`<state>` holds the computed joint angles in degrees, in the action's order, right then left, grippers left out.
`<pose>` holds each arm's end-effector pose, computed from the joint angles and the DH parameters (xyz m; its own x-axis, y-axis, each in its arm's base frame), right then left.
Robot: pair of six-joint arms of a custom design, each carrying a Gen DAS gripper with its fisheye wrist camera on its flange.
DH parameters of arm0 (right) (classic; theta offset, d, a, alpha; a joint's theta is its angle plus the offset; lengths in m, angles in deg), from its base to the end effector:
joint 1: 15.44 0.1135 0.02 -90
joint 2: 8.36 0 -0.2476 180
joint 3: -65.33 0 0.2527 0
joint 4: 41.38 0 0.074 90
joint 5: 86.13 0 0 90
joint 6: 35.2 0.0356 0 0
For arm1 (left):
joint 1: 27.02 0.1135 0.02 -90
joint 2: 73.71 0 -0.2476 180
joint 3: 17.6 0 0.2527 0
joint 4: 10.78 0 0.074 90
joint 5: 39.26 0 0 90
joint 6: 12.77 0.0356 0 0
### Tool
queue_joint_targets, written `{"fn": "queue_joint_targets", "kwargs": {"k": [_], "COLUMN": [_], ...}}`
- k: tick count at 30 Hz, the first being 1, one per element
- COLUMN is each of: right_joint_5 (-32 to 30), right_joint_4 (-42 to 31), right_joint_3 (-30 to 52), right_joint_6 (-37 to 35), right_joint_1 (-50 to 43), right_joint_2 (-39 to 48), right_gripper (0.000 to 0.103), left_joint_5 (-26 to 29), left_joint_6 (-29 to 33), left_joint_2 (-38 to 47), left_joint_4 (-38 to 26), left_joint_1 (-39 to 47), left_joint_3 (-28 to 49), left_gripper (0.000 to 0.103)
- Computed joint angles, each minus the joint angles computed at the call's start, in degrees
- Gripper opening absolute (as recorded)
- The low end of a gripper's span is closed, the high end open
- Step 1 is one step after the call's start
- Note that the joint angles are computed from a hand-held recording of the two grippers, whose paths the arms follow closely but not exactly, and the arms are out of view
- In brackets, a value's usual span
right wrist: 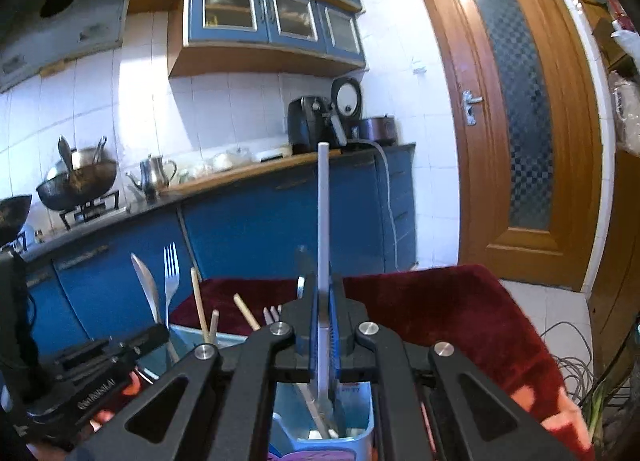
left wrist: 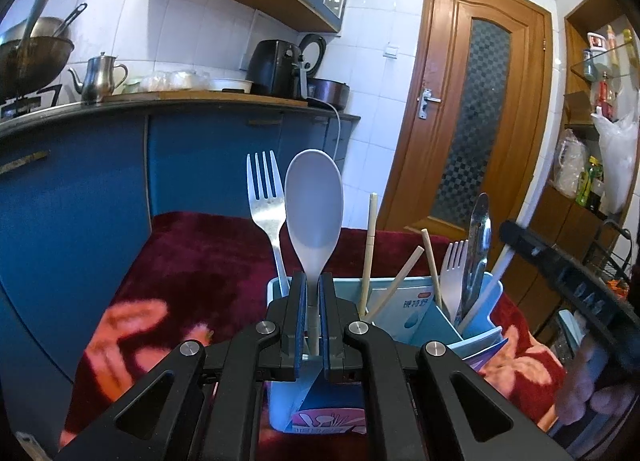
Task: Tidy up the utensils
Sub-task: 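Lower the spoon and chopstick into the holder and open both tools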
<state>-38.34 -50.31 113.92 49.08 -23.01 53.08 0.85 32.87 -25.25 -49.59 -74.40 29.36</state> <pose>0.2423 -0.0081 0.2375 -0.3141 -0.0327 -0.9488 -0.5549 0.8172 0.1555 0.1435 -0.1157 0.2295 -0.3685 -0.2647 -0.8911 -0.2497 0.9516 -0.1794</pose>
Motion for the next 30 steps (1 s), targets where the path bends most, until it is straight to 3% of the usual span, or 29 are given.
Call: {"fn": "queue_joint_targets", "kwargs": {"k": [5, 10, 16, 22, 30], "right_joint_5": [0.3, -2.5, -5.3, -10.5, -18.0], "right_joint_4": [-2.3, -3.9, -7.6, -16.9, -35.4], "right_joint_3": [-0.3, -0.6, -0.7, 0.0, 2.7], "right_joint_6": [-2.3, -2.8, -3.2, -7.7, -20.0], "right_joint_1": [0.6, -1.9, -4.5, -9.8, -19.3], "right_joint_2": [1.5, 1.3, -1.9, -6.4, -11.3], "right_gripper": [0.009, 0.021, 0.024, 0.025, 0.026], "left_joint_5": [-0.8, -1.0, -5.4, -9.7, -10.8], "left_joint_6": [-1.4, -3.6, -8.4, -20.1, -42.0], "left_joint_2": [0.7, 1.6, 3.1, 6.7, 14.1], "left_joint_4": [-1.5, -4.0, -10.6, -23.4, -43.1], "left_joint_1": [-0.8, -2.1, -8.3, -16.2, -26.4], "left_joint_3": [0.7, 2.2, 5.6, 11.1, 18.2], "left_gripper": [0.007, 0.03, 0.034, 0.036, 0.037]}}
